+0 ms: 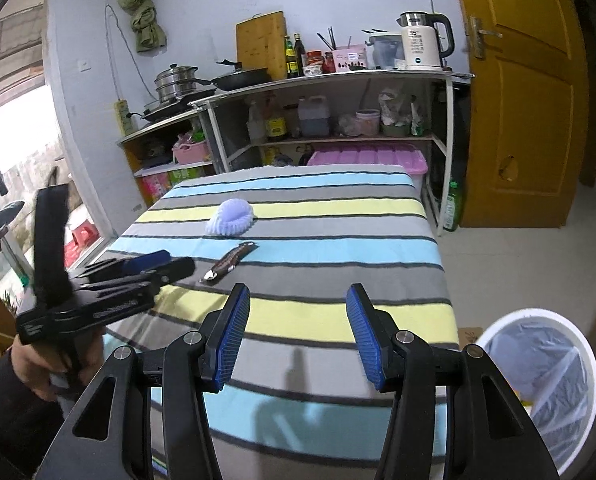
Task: Collect trash
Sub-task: 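Grasp the brown bar wrapper with the left tool while the right tool grasps the white foam net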
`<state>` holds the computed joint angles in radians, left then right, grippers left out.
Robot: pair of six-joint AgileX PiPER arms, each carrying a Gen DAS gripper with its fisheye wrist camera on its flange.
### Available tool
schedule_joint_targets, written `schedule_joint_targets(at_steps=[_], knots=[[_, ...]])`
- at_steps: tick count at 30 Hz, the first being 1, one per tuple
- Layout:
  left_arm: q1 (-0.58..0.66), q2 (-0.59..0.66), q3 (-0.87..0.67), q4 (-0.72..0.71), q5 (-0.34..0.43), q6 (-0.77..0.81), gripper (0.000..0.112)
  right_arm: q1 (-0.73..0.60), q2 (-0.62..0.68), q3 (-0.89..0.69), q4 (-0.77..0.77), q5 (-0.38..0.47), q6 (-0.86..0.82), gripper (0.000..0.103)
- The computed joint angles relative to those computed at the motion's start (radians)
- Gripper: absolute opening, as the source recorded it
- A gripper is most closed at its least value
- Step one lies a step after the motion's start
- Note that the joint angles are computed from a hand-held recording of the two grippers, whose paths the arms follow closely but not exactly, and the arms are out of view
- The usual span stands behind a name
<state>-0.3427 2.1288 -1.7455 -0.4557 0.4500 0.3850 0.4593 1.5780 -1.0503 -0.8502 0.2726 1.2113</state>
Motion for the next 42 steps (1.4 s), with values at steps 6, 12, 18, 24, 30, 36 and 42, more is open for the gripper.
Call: schedule_joint_targets(at_steps=[6,12,18,24,30,36,42], knots=[[-0.023,0.177,-0.274,0.212,0.157,-0.195,0.043,-0.024,0.064,-0.067,0.127,-0.014,-0.143,0.051],[-0.023,0.322,-0.53,0.277,0.351,-0.29,0.029,-0.042,0.113,-0.112,0.226,-0.02,-0.251,0.051],[-0.02,0.322,-0.524,0.284,0.343,-0.3,0.023,-0.046,0.156,-0.159,0.308,-0.02,-0.332,0.051],[0.015,0.199,-0.299,0.175,0.202,-0.239,0.023,-0.033,0.19,-0.222,0.352,0.009,-0.39,0.051],[0.078,0.07,-0.062,-0.005,0.065,-0.112,0.023,-0.021,0.255,-0.33,0.426,0.049,-0.476,0.051],[0.149,0.005,0.038,-0.154,-0.014,0.021,0.023,0.007,0.4,-0.553,0.559,0.131,-0.633,0.051],[0.22,-0.024,0.099,-0.355,-0.038,0.205,0.023,0.03,0.589,-0.854,0.643,0.267,-0.737,0.051]])
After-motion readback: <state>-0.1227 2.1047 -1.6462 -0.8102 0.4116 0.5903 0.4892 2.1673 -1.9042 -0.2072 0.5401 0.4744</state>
